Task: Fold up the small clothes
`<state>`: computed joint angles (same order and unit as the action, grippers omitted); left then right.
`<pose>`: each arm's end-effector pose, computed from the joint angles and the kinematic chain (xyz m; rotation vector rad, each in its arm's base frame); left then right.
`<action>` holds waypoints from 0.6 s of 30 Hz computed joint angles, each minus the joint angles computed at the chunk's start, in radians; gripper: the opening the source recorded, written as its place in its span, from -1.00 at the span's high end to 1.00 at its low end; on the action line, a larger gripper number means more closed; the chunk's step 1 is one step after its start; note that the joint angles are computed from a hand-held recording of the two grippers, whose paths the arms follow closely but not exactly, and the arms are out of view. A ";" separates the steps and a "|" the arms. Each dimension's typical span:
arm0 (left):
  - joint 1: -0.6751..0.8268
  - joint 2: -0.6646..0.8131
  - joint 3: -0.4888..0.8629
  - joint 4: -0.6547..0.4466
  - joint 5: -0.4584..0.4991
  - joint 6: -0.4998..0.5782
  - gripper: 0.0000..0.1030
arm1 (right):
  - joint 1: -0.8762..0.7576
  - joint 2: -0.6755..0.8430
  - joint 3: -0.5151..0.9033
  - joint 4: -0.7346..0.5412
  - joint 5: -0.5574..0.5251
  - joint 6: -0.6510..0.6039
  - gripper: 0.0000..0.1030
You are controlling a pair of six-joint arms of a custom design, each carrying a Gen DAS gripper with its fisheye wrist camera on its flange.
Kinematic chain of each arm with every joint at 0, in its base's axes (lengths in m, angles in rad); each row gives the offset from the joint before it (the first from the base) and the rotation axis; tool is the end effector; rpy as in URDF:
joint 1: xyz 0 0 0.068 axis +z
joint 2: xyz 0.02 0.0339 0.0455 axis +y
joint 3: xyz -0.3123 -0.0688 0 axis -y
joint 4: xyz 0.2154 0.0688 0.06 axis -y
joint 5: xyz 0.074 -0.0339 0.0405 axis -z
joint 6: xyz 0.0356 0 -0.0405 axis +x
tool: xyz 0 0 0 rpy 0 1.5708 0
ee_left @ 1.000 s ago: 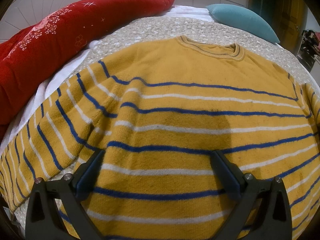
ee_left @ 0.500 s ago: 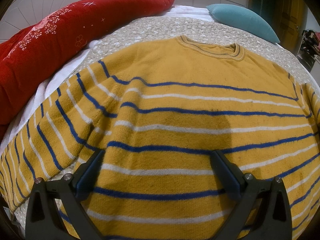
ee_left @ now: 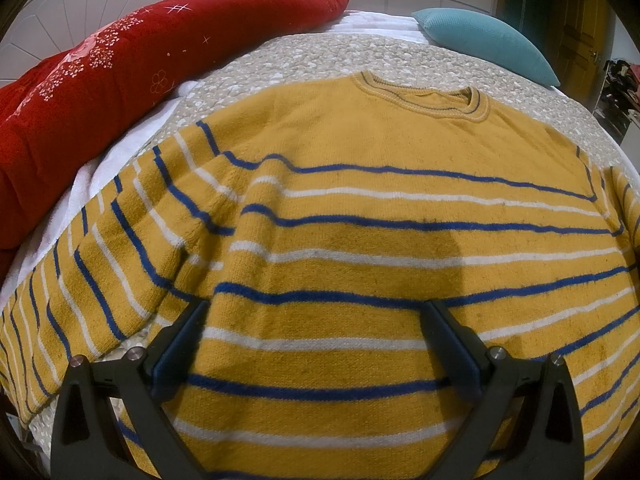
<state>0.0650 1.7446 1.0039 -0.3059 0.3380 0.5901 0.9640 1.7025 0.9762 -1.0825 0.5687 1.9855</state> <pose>0.3274 0.0095 0.2269 0.7699 2.4178 -0.1907 0.1511 0.1841 0.2238 1.1794 2.2888 -0.3784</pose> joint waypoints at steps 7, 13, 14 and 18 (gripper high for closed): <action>0.000 -0.002 -0.002 0.000 0.001 0.000 -1.00 | -0.002 0.001 0.003 -0.002 0.000 -0.001 -1.00; 0.001 -0.003 -0.003 -0.001 0.004 -0.001 -1.00 | -0.002 0.003 0.002 -0.003 -0.001 -0.001 -1.00; 0.001 -0.004 -0.003 -0.001 0.004 -0.002 -1.00 | -0.001 0.002 0.001 -0.002 -0.001 -0.001 -1.00; 0.001 -0.002 -0.002 0.000 0.003 -0.002 -1.00 | 0.001 -0.002 -0.004 -0.001 -0.003 0.002 -1.00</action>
